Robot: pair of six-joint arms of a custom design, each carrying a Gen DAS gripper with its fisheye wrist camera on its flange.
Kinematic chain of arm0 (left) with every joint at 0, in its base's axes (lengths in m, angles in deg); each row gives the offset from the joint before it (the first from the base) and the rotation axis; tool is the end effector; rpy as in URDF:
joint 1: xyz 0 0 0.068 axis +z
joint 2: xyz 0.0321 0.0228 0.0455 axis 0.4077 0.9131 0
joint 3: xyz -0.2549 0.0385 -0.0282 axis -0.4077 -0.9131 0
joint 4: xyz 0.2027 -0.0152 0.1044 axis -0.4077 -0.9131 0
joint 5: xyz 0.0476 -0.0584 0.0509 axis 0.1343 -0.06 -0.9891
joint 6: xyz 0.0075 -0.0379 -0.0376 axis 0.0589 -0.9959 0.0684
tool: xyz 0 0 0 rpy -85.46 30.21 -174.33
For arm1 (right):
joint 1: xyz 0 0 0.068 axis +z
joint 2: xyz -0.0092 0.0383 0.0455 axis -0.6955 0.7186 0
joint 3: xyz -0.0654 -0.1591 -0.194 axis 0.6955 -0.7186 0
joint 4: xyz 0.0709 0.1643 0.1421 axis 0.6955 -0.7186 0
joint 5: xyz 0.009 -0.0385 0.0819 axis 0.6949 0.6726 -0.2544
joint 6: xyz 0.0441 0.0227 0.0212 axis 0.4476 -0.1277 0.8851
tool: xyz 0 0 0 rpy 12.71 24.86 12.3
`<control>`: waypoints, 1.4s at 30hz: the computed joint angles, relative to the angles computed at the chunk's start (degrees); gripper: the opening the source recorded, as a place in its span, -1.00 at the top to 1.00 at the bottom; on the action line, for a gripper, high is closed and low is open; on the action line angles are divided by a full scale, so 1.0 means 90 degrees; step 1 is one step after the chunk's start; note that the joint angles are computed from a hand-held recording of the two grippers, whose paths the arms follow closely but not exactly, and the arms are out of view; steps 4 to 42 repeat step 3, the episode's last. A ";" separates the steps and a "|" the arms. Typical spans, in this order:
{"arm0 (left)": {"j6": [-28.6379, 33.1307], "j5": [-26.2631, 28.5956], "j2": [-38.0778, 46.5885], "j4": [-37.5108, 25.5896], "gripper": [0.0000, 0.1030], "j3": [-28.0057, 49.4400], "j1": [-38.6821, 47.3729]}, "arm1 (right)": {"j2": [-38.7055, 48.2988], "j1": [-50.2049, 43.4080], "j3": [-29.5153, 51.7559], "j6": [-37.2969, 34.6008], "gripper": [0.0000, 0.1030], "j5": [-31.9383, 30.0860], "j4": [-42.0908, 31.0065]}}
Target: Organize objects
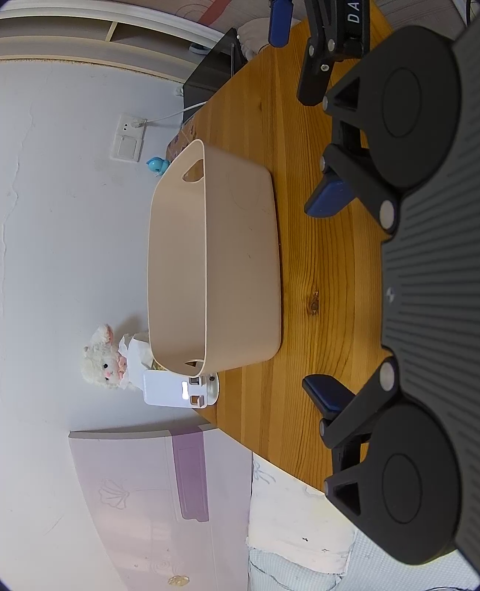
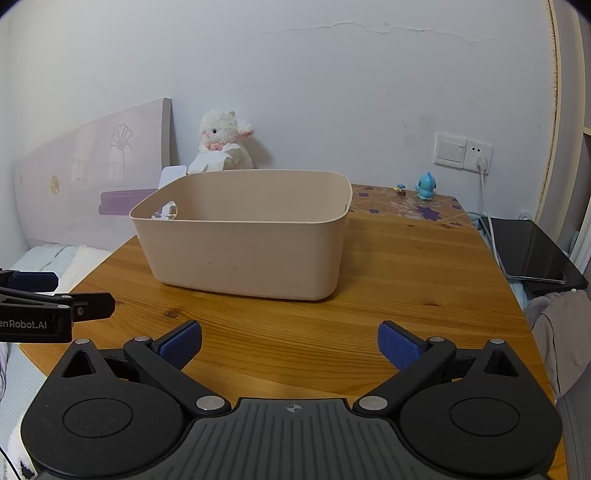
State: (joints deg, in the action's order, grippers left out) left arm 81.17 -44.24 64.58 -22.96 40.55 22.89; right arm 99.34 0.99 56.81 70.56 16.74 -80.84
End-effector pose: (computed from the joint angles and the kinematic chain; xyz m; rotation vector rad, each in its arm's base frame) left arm 0.1892 -0.0150 0.2760 0.4582 2.1664 -0.2302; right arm 0.1150 0.0823 0.2183 0.1917 2.1642 -0.0373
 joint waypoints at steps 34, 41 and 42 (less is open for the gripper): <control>0.0011 0.0021 0.0036 0.0009 -0.80 0.0021 0.0000 | -0.0018 -0.0094 -0.0049 -0.0056 -1.00 -0.0083 0.0070; 0.0011 0.0021 0.0036 0.0009 -0.80 0.0021 0.0000 | -0.0018 -0.0094 -0.0049 -0.0056 -1.00 -0.0083 0.0070; 0.0011 0.0021 0.0036 0.0009 -0.80 0.0021 0.0000 | -0.0018 -0.0094 -0.0049 -0.0056 -1.00 -0.0083 0.0070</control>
